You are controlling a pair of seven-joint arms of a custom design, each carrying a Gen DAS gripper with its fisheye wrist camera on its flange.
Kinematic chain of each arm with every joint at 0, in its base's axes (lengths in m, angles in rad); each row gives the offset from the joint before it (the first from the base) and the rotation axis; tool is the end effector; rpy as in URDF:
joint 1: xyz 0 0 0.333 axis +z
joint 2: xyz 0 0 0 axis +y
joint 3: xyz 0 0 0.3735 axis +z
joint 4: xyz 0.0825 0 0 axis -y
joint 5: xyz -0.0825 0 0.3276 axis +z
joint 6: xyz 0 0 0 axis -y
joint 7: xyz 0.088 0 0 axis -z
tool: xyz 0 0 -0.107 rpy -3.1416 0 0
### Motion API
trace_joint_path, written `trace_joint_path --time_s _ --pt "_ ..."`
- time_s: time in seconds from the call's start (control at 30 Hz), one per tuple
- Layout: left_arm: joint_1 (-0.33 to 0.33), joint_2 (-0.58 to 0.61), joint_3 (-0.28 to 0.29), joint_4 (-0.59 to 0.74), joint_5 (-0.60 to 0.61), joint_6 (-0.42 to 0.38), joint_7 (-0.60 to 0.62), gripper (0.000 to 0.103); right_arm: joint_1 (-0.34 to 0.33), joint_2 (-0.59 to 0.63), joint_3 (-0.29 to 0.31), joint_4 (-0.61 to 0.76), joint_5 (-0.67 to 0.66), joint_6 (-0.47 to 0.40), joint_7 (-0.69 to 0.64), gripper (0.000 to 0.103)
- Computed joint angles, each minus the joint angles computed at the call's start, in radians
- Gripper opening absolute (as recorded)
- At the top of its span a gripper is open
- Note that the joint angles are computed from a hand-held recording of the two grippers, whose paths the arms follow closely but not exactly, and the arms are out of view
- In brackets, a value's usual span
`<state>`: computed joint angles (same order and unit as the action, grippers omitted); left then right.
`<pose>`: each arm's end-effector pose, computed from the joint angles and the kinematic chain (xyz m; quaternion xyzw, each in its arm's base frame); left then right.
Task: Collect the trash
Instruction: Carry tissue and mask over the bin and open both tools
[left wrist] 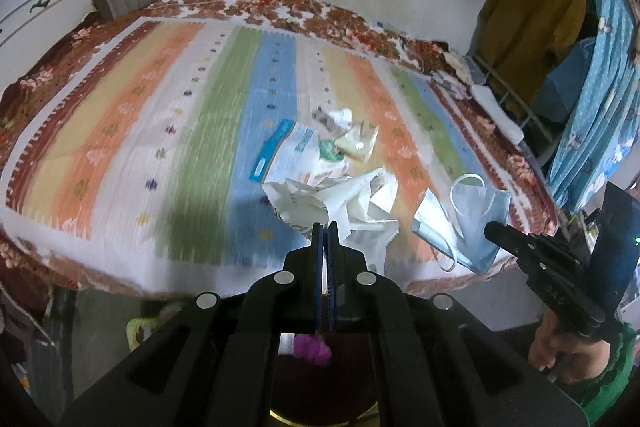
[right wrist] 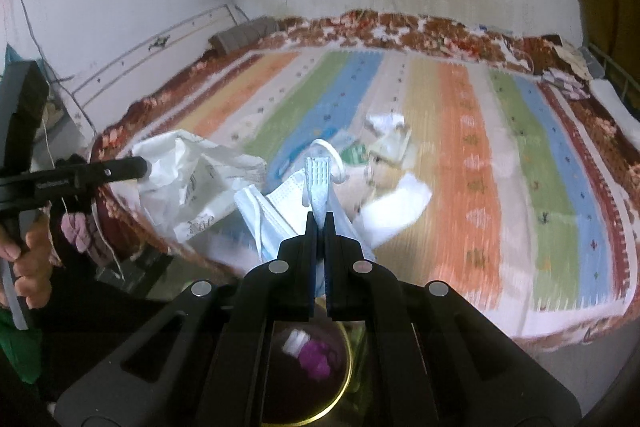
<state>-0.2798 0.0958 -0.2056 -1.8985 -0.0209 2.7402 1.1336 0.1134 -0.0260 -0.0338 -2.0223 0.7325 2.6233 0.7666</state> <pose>0.5225 -0.2678 0.6197 -0.6504 0.6659 -0.3514 0.1009 0.5363 0.0268 0.6079 -0.7549 0.5263 -0.1536 0.3599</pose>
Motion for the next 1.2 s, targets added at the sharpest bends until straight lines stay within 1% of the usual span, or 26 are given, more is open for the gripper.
trace_joint_path --time_s 0.07,0.17,0.23,0.3,0.4,0.5,0.63,0.73,0.87,1.03,1.2 --pt "-0.006 -0.012 -0.002 -0.021 0.009 -0.010 -0.016 0.001 0.003 -0.014 0.004 -0.035 -0.024 0.005 0.019 0.002" --pt "-0.008 -0.032 -0.014 -0.058 -0.008 0.001 -0.004 0.001 0.012 -0.033 0.003 -0.082 -0.060 0.016 0.050 0.002" --pt "-0.016 -0.043 -0.016 -0.081 0.028 0.001 -0.033 0.001 0.018 -0.041 -0.001 -0.104 -0.080 0.008 0.067 0.002" --pt "-0.022 -0.044 -0.023 -0.091 0.044 -0.016 -0.043 0.001 0.023 -0.045 -0.003 -0.128 -0.109 0.000 0.098 0.002" --pt "-0.040 -0.032 -0.027 -0.089 0.112 -0.072 -0.101 0.001 0.027 -0.046 -0.005 -0.152 -0.152 -0.012 0.142 0.002" --pt "-0.050 -0.021 -0.031 -0.088 0.118 -0.109 -0.119 0.001 0.032 -0.048 -0.004 -0.179 -0.185 -0.015 0.174 0.002" --pt "-0.067 -0.001 -0.026 -0.065 0.176 -0.176 -0.166 0.001 0.036 -0.041 0.000 -0.206 -0.241 -0.030 0.225 0.002" --pt "-0.077 0.009 -0.026 -0.054 0.207 -0.208 -0.178 0.001 0.033 -0.025 -0.003 -0.206 -0.238 -0.090 0.256 0.002" --pt "-0.093 0.025 -0.022 -0.039 0.243 -0.247 -0.210 0.001 0.028 -0.017 0.005 -0.212 -0.273 -0.092 0.296 0.002" --pt "-0.101 0.041 -0.023 -0.026 0.237 -0.281 -0.202 0.001 0.019 0.000 0.006 -0.200 -0.294 -0.128 0.325 0.002" --pt "-0.099 0.040 -0.025 -0.030 0.202 -0.266 -0.181 0.001 0.008 0.009 0.007 -0.185 -0.260 -0.161 0.323 0.005"
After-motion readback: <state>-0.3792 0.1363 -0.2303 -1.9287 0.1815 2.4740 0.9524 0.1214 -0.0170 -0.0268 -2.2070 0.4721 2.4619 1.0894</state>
